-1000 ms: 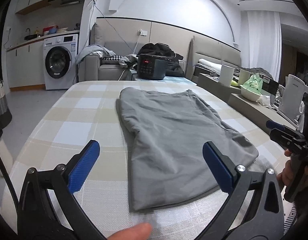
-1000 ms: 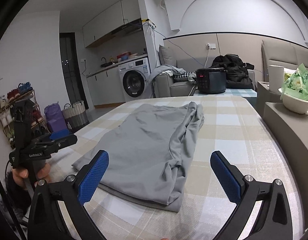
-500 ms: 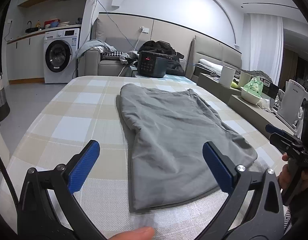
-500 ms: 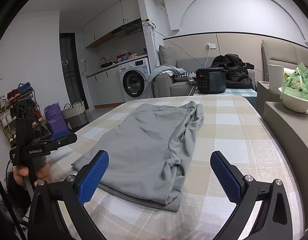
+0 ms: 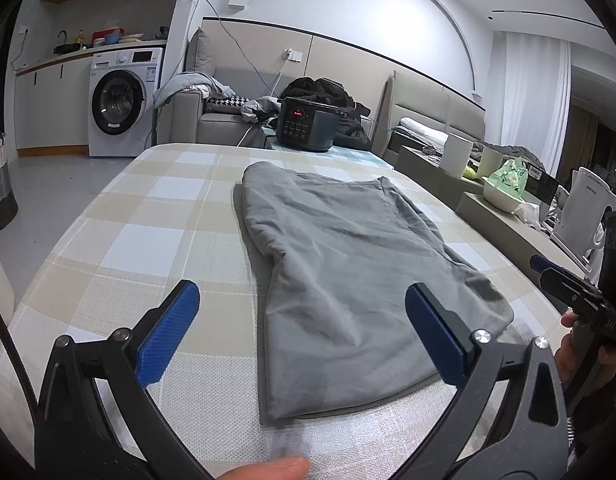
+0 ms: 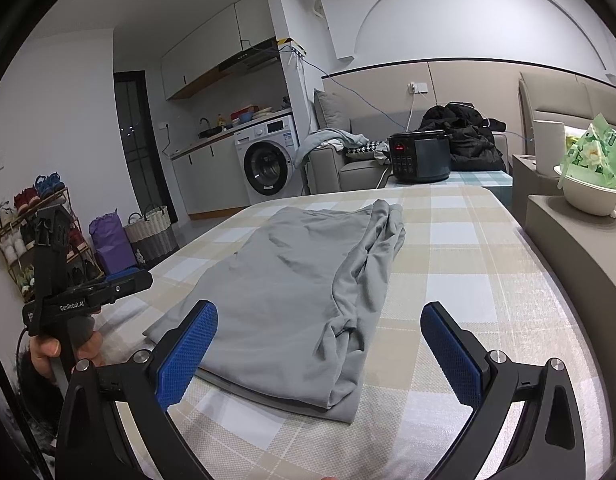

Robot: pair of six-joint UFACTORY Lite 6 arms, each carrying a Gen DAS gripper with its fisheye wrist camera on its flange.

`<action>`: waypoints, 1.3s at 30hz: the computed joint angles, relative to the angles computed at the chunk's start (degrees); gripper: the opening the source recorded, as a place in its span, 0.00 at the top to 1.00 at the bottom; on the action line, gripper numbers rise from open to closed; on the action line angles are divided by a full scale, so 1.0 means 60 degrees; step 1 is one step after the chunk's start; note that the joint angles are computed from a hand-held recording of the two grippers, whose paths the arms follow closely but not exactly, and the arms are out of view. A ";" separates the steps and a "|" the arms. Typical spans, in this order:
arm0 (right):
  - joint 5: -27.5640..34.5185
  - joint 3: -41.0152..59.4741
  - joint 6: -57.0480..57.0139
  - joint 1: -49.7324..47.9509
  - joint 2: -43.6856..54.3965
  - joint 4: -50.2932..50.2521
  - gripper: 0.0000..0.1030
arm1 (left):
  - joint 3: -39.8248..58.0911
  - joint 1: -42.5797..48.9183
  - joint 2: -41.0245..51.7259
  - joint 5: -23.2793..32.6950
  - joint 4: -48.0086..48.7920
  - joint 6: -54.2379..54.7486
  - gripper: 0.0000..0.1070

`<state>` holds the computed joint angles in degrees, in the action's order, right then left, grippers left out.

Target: Fold small clothes

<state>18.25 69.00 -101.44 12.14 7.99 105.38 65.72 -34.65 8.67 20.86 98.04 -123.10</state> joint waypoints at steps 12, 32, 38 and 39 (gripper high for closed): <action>0.0058 0.0040 0.0193 -0.0076 0.0062 -0.0103 0.00 | 0.0031 -0.0145 0.0021 0.0282 -0.0270 0.0390 0.04; -0.0076 0.0085 0.0576 0.0002 0.0048 -0.0398 0.00 | 0.0022 -0.0115 0.0012 0.0260 -0.0282 0.0403 0.04; -0.0072 0.0077 0.0606 0.0002 0.0037 -0.0433 0.00 | 0.0045 -0.0128 0.0009 0.0296 -0.0419 0.0512 0.04; -0.0079 0.0078 0.0577 0.0008 0.0035 -0.0393 0.00 | 0.0045 -0.0129 0.0007 0.0300 -0.0420 0.0511 0.04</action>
<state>17.78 69.47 -97.98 12.19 8.20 103.02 65.99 -35.42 8.71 22.66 95.52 -120.03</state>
